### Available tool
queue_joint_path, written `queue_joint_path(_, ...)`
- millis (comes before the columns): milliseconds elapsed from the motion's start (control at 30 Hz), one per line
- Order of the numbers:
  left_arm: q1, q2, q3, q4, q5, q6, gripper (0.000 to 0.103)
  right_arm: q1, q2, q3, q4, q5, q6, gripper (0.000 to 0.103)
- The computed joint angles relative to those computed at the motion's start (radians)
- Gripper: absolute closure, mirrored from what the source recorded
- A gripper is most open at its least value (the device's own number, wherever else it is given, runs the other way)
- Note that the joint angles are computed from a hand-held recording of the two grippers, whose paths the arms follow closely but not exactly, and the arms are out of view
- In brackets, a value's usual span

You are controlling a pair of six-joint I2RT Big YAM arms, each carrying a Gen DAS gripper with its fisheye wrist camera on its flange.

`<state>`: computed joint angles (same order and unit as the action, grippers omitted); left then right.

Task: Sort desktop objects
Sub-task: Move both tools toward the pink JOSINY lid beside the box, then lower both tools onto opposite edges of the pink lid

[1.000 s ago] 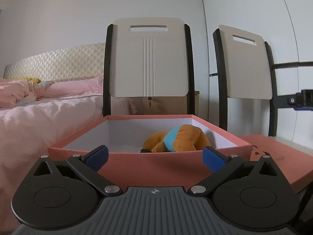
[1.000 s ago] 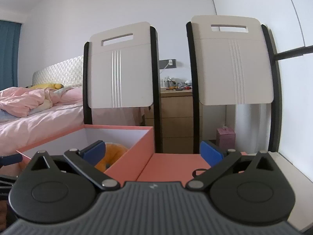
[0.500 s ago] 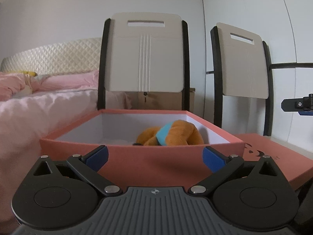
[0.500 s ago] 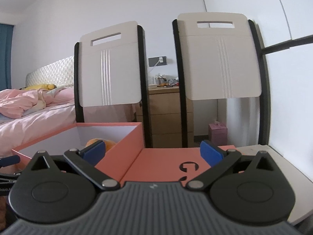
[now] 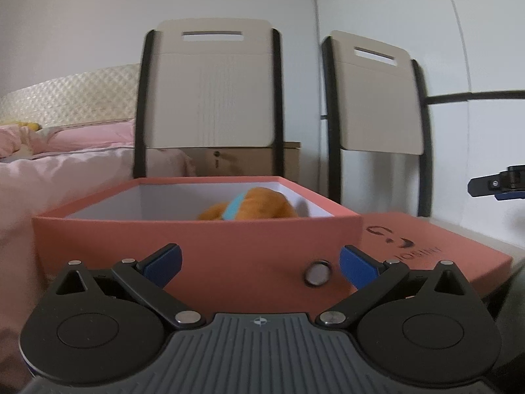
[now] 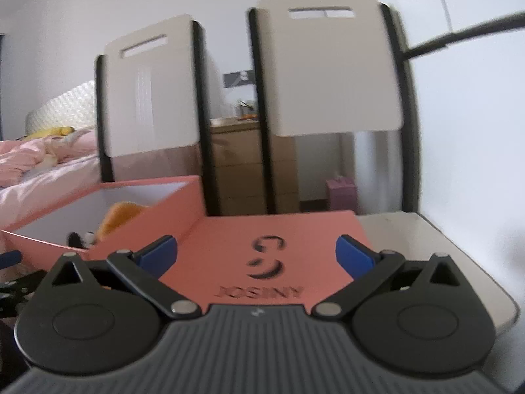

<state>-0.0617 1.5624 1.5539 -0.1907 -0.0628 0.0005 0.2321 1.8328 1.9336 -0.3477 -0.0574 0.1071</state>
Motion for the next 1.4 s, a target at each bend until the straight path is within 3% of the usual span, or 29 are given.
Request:
queue_joint_path(167, -0.015, 0.008, -0.006, -0.017, 0.048, -0.001, 0.000, -0.044, 0.016, 0.002, -0.069, 0.014, -0.004, 0.000)
queue_joint_path(333, -0.032, 0.027, 0.001, -0.046, 0.097, -0.002, 0.000, -0.079, 0.034, -0.010, -0.095, -0.005, 0.017, 0.000)
queue_joint_path(467, -0.050, 0.049, 0.021, -0.097, 0.149, -0.030, 0.000, -0.088, 0.073, 0.015, -0.101, 0.002, -0.016, 0.000)
queue_joint_path(567, -0.071, 0.069, 0.031, -0.094, 0.109, 0.019, 0.000, -0.097, 0.107, 0.043, -0.105, -0.020, -0.005, 0.000)
queue_joint_path(700, -0.071, 0.099, 0.064, -0.111, 0.104, -0.002, 0.000, -0.102, 0.137, 0.075, -0.133, -0.046, 0.031, 0.000)
queue_joint_path(1100, -0.062, 0.147, 0.125, -0.161, 0.157, -0.051, 0.000, -0.098, 0.148, 0.098, -0.163, -0.072, 0.049, 0.000)
queue_joint_path(1400, -0.066, 0.153, 0.135, -0.169, 0.201, -0.017, 0.000, -0.103, 0.152, 0.100, -0.160, -0.084, 0.048, 0.000)
